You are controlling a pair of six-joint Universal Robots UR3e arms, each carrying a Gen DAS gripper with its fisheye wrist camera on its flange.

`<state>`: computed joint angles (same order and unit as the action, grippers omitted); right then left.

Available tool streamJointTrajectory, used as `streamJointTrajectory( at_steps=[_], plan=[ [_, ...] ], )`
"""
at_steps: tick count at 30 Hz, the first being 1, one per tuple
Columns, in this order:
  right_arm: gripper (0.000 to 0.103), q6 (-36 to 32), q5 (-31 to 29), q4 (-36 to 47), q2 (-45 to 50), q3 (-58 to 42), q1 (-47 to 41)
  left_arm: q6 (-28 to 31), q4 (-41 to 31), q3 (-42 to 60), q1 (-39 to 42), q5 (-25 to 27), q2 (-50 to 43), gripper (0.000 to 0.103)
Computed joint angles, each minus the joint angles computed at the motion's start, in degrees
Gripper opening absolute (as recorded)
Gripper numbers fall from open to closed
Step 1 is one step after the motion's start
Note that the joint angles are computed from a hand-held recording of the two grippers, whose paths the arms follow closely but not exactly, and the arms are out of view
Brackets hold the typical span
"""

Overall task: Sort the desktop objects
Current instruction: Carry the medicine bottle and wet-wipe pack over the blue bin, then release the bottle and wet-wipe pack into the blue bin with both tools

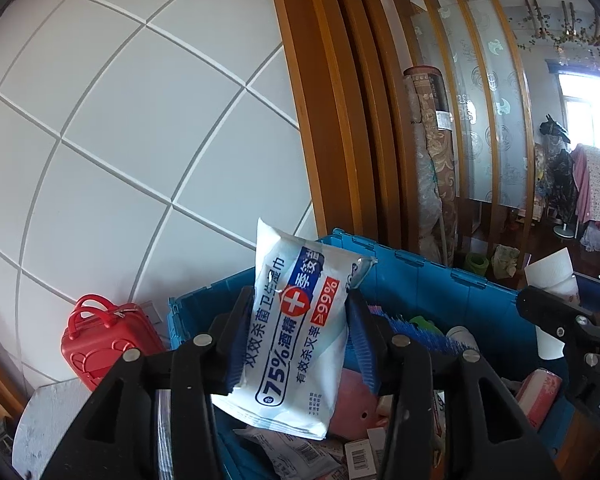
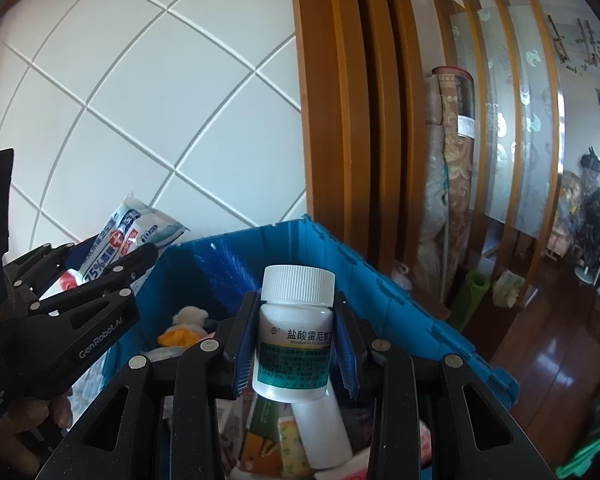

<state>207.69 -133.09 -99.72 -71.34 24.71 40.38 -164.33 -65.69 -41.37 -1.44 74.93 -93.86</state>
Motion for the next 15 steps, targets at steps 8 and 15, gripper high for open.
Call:
streamJointTrajectory(
  at_steps=[8,15],
  plan=[
    [0.089,-0.1,-4.8,1.6,4.1,-6.6,1.7,-0.5,4.6,-3.3,-1.3,4.7,2.2,0.084],
    [0.089,0.9,-5.8,2.1,3.5,-6.1,3.8,-0.4,5.4,-10.6,2.0,1.4,8.6,0.084]
  ],
)
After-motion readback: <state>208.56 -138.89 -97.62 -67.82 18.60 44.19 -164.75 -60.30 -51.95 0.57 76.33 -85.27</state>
